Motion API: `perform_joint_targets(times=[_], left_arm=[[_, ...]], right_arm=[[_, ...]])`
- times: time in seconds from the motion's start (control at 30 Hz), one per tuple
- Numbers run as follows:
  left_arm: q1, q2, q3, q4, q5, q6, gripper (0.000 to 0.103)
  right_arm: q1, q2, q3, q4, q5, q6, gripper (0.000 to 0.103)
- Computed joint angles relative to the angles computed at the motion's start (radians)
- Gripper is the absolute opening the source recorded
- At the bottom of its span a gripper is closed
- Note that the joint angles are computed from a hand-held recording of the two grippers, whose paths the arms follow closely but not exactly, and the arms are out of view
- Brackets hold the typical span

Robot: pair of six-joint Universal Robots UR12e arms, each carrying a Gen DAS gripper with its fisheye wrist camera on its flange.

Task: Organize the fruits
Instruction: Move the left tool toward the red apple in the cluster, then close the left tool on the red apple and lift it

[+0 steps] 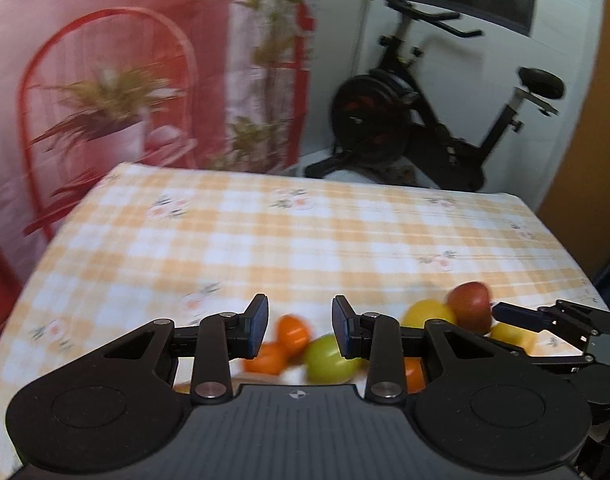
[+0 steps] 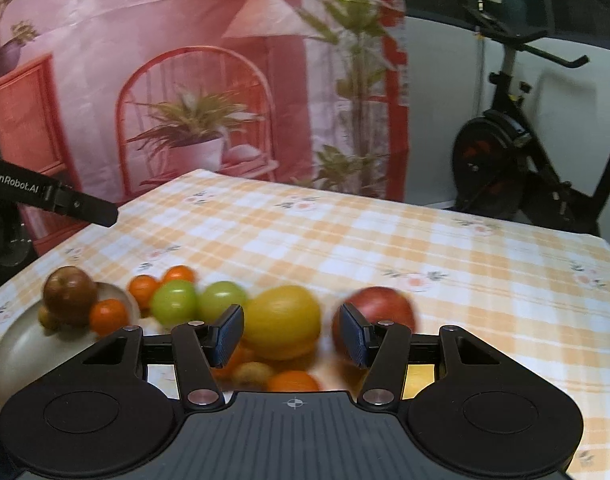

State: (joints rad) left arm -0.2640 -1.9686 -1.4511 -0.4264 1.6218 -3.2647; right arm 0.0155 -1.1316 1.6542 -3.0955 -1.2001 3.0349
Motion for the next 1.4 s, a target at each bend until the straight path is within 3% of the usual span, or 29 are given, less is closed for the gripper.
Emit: perform_joint_targets(times=[0.4,0.67,0.9,1.1,1.4], left_arm=[[-0.053,-0.155,0.217,-0.156,-0.183,0.049,0.037],[-0.067,-0.216,0.315,-0.271,-0.241,0.092,0.037],[-0.077,-0.235,0.351,-0.321,-0.227,0.138,0.037],[-0.079,-0.239,0.352,-0.305,-0.201,0.162,0.044],[-0.063,-0.246,0.359,-0.281,-0.179,0.088,0.046]], right_arm=[[-0.055,0.010,-0.007,0.087,-0.008,-0.025,0.052],[-0.057,0.026,-0.029,0.118,0.027,-0.036,0.056],[-0.059,0.031,-0.037,0.133,0.051,-0.033,0.059],[-0.057,0.036,-0.050,0.151,0.052,-0.035,0.060],[-0.055,0.051,-0.080,0.186,0.059,-0.037,0.059]])
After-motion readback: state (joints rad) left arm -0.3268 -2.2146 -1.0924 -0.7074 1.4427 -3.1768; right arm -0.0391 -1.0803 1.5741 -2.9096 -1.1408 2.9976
